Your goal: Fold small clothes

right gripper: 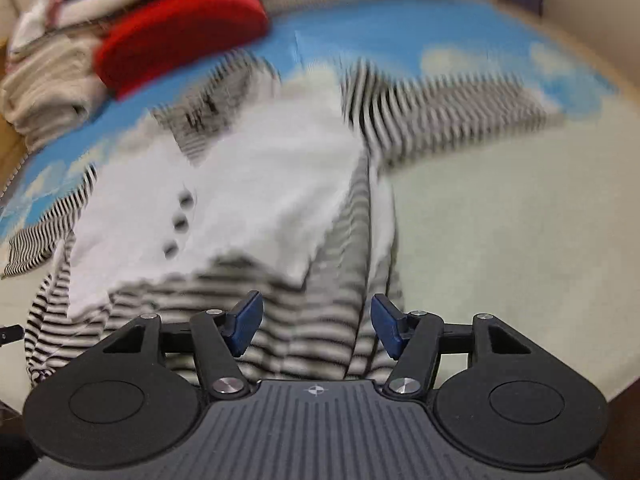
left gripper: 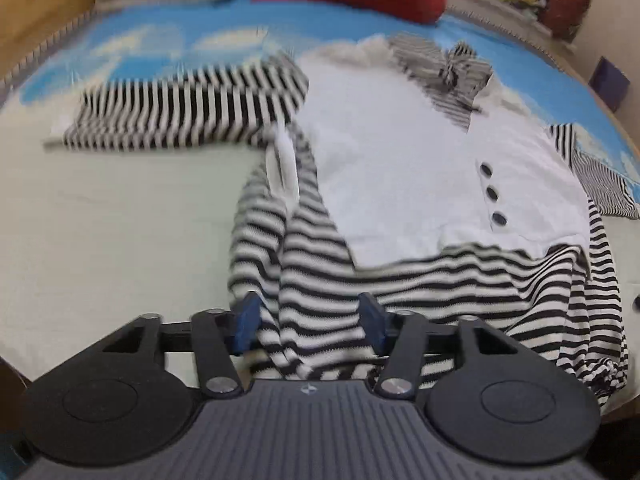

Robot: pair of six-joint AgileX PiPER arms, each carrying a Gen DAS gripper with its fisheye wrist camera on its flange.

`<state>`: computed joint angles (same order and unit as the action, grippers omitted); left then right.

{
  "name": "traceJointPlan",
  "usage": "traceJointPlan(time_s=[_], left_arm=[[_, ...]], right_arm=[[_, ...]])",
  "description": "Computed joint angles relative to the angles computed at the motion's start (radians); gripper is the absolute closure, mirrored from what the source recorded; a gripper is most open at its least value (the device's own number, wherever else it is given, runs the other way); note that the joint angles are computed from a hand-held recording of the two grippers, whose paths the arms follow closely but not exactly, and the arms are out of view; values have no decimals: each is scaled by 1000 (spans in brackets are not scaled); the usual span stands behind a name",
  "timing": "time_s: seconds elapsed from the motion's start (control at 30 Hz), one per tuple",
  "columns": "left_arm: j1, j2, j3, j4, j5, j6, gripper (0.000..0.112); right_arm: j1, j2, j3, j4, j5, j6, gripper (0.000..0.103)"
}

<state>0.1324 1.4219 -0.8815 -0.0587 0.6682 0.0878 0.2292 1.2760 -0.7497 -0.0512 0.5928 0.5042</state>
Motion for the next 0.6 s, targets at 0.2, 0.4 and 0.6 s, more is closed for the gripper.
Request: traceJointPlan(time_s=[0.2,0.4,0.6], left_arm=[[-30,67,16,-1,-81,-17,37],[-26,127,-1,41,-57,-123,37],[-22,169,-17,-24,-34,-105,44]], right_arm=[[42,139,-31,-90,64,134,38],[62,196,-70,-114,112,151,32],[48,215,-59,-52,112,88,32]])
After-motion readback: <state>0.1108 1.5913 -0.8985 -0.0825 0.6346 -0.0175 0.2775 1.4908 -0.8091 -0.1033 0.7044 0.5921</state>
